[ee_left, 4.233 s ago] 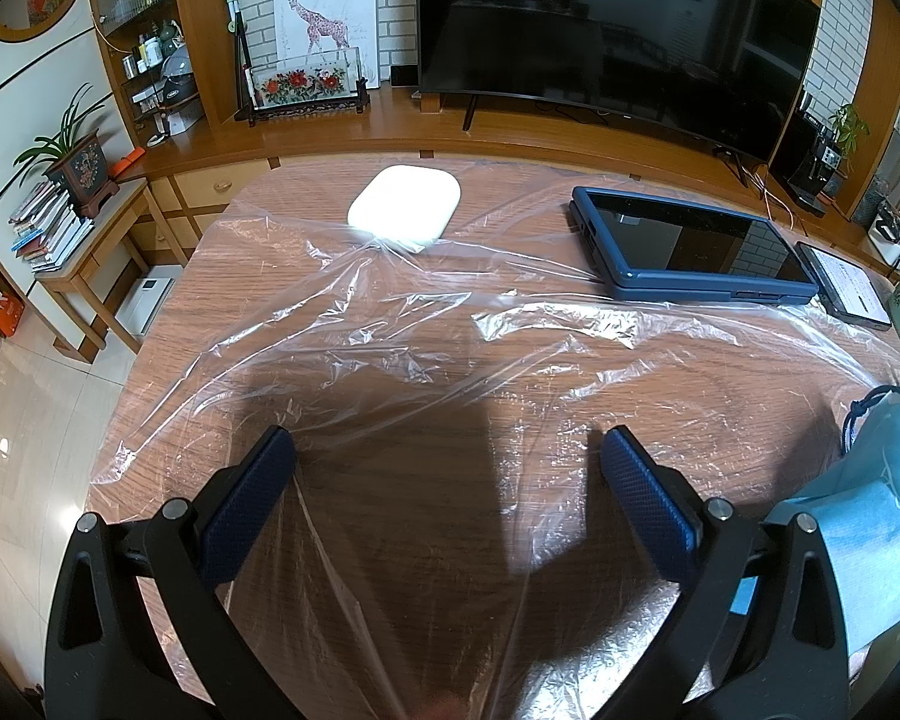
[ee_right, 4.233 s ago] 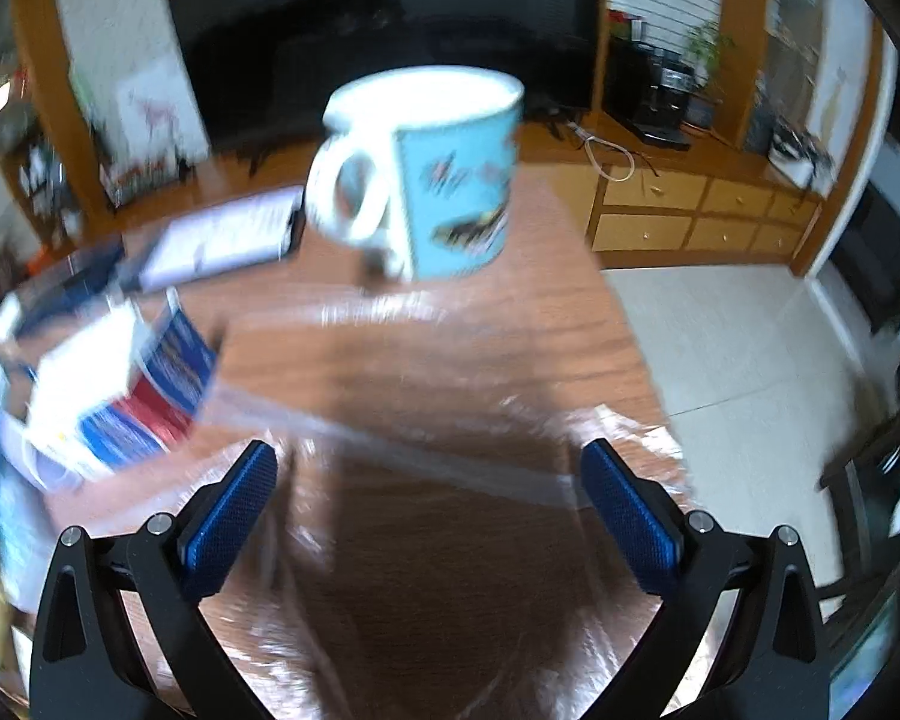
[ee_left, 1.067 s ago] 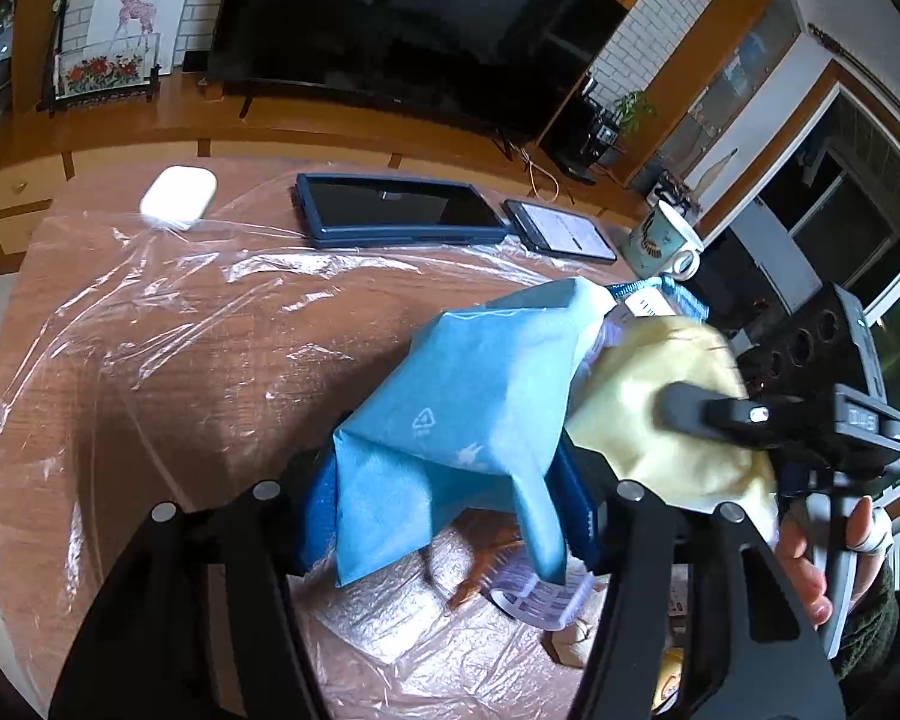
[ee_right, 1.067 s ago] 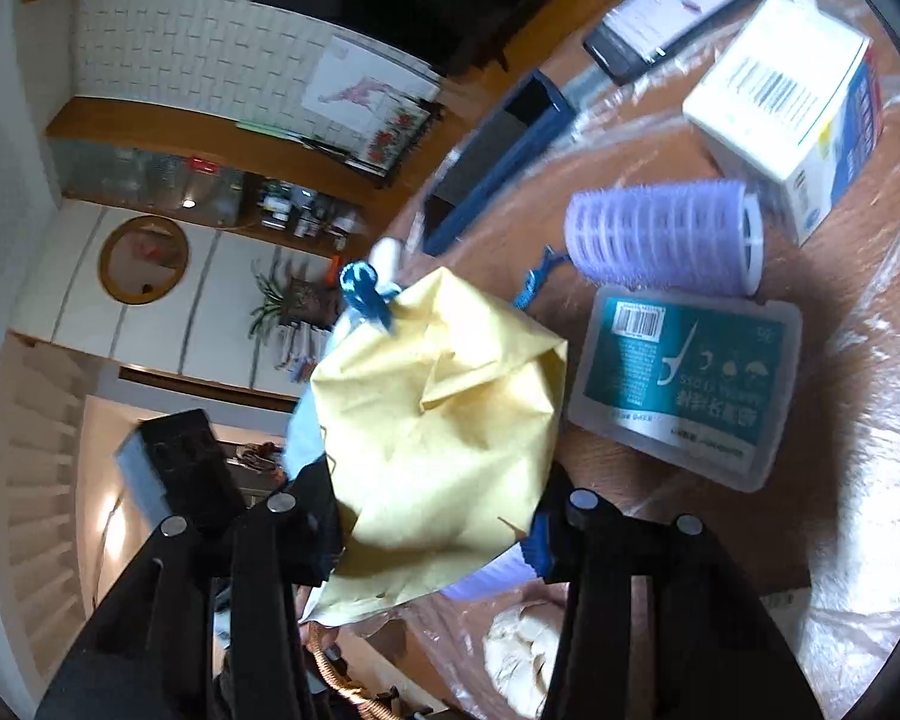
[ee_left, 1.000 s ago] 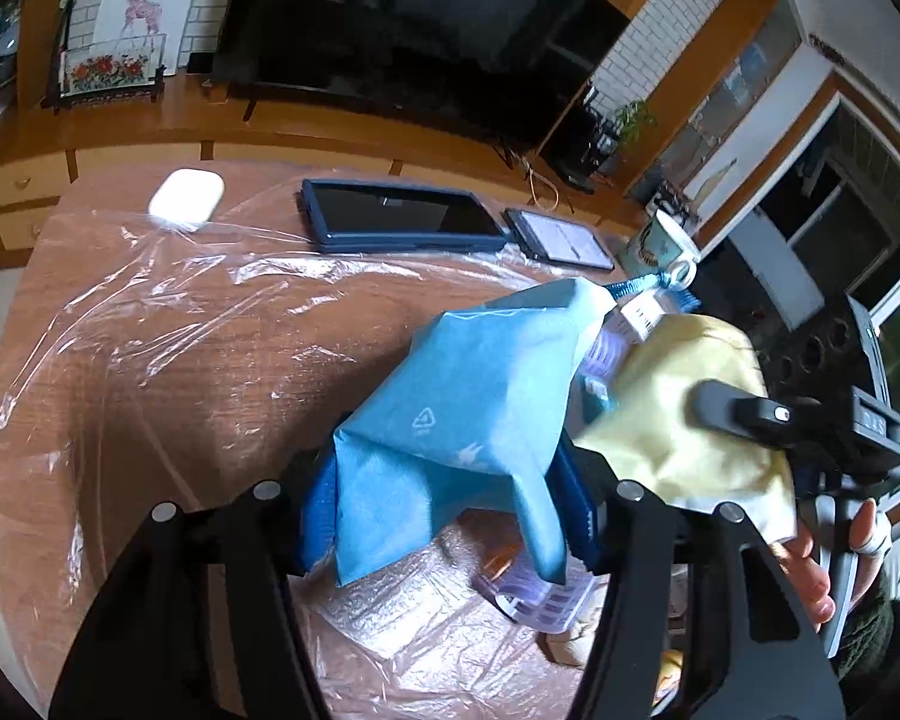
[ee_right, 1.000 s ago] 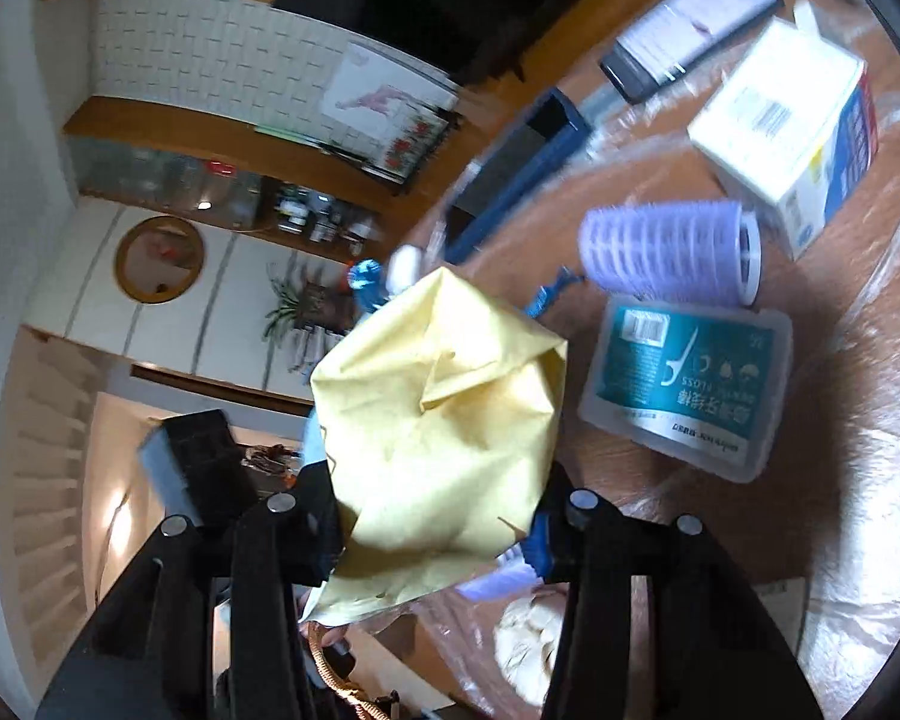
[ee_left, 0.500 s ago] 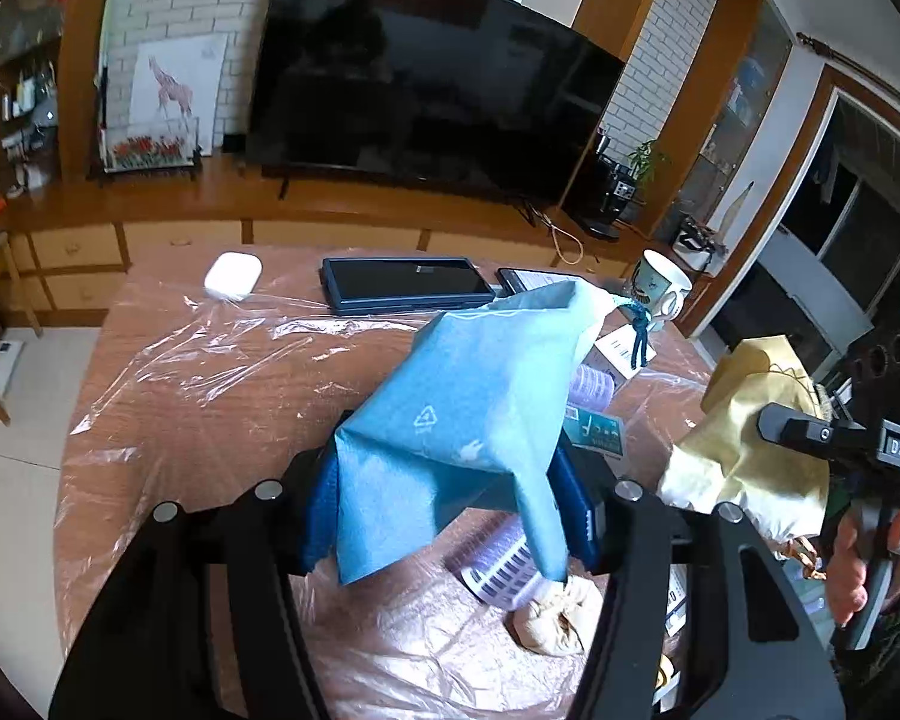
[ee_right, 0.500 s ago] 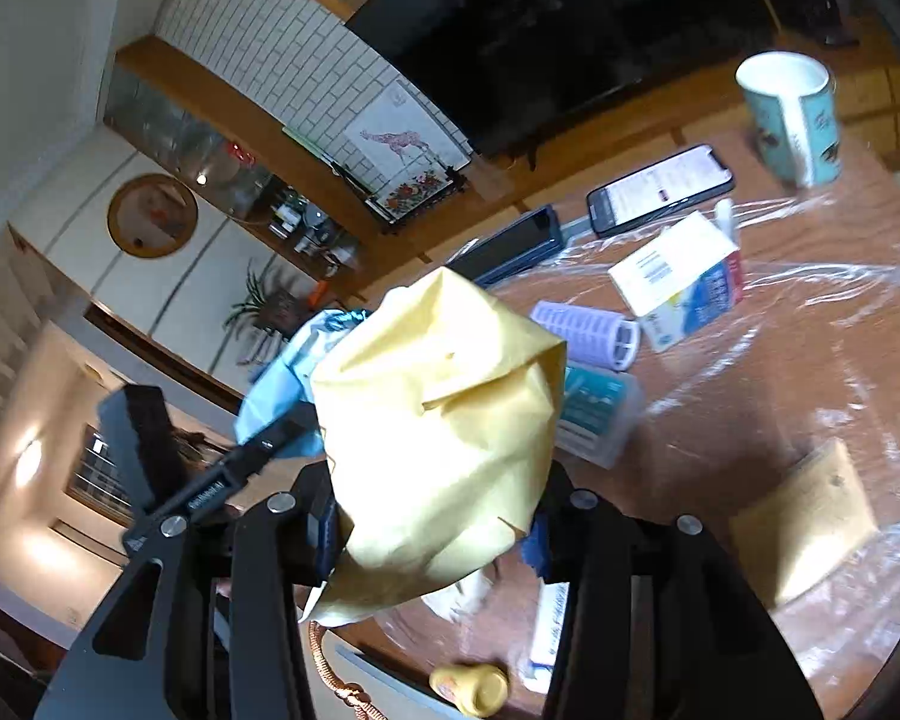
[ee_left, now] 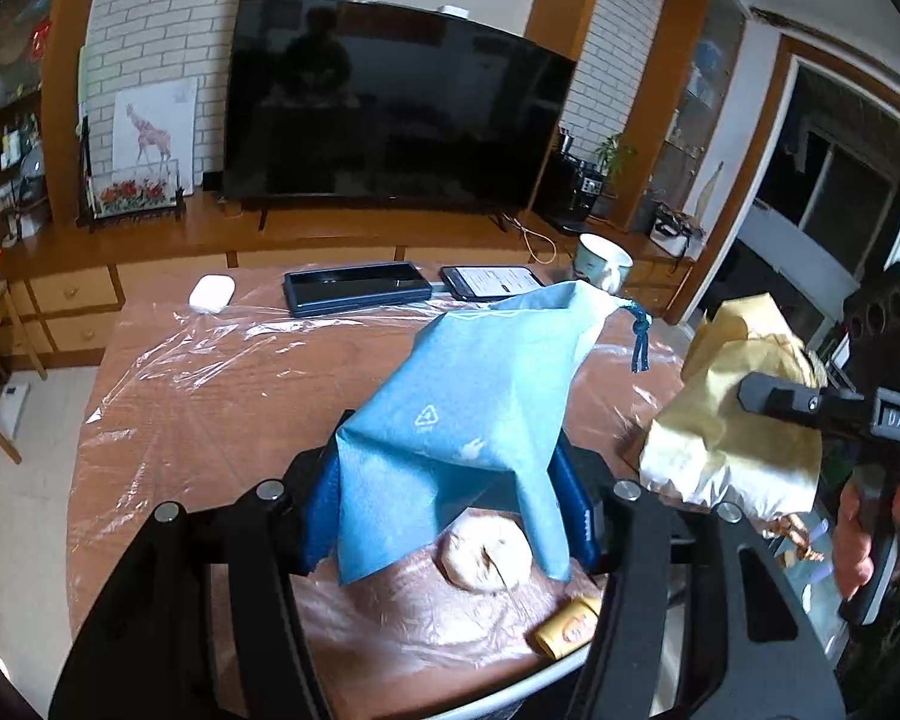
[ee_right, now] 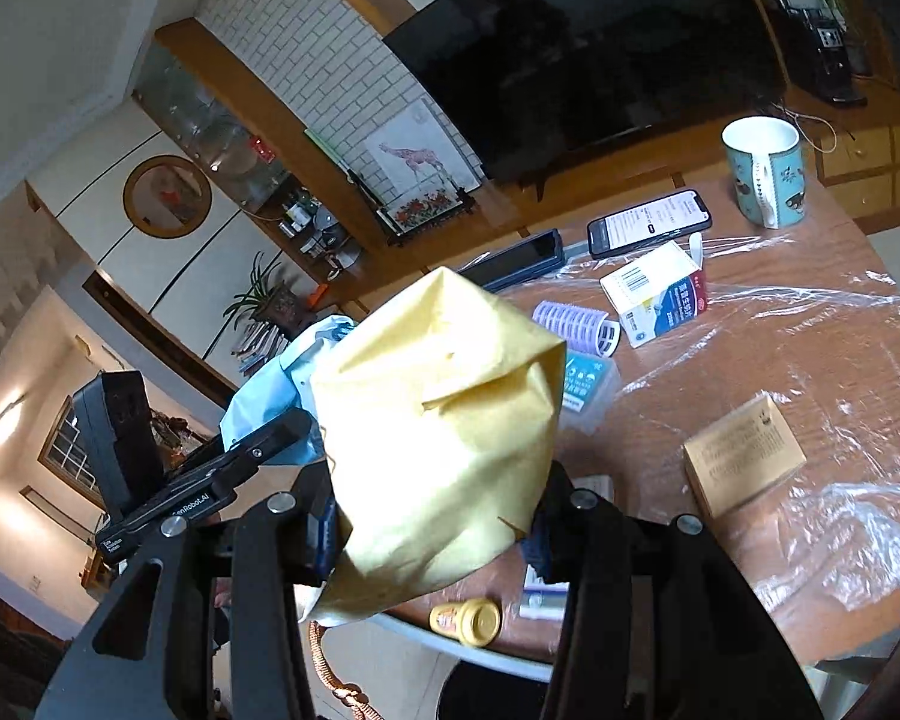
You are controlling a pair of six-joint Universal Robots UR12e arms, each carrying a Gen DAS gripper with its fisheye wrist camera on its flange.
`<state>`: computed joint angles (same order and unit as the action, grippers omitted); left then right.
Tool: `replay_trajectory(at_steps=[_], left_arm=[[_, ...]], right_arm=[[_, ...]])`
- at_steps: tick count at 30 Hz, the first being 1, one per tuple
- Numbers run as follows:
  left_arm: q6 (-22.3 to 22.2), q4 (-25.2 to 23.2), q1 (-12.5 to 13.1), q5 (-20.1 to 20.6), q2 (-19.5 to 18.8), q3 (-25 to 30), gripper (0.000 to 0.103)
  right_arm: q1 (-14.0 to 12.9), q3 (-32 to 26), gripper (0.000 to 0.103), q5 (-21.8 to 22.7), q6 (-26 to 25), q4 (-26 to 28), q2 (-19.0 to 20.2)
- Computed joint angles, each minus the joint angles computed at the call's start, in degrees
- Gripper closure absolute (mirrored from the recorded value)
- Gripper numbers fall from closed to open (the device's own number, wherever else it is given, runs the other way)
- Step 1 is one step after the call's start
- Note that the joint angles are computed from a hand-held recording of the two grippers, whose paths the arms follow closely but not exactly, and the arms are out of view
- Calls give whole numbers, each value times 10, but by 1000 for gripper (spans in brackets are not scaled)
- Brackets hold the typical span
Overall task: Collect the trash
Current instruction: 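Carry the blue bag in the left tool while the right tool carries the yellow bag over the black bin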
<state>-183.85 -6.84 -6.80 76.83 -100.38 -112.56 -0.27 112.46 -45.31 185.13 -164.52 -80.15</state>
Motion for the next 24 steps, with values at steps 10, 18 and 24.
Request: replay_trajectory(at_steps=[10,18,24], left_arm=[[43,-12,-16,-16,24,-28,44],[70,-40,-17,-45,46,-55,44],[107,-69,-18,-70,65,-77,44]], right_arm=[[-7,49,58,-18,-49,17,-49],[-17,87,58,-24,-45,28,-78],[-26,117,58,-40,-47,50,-104]])
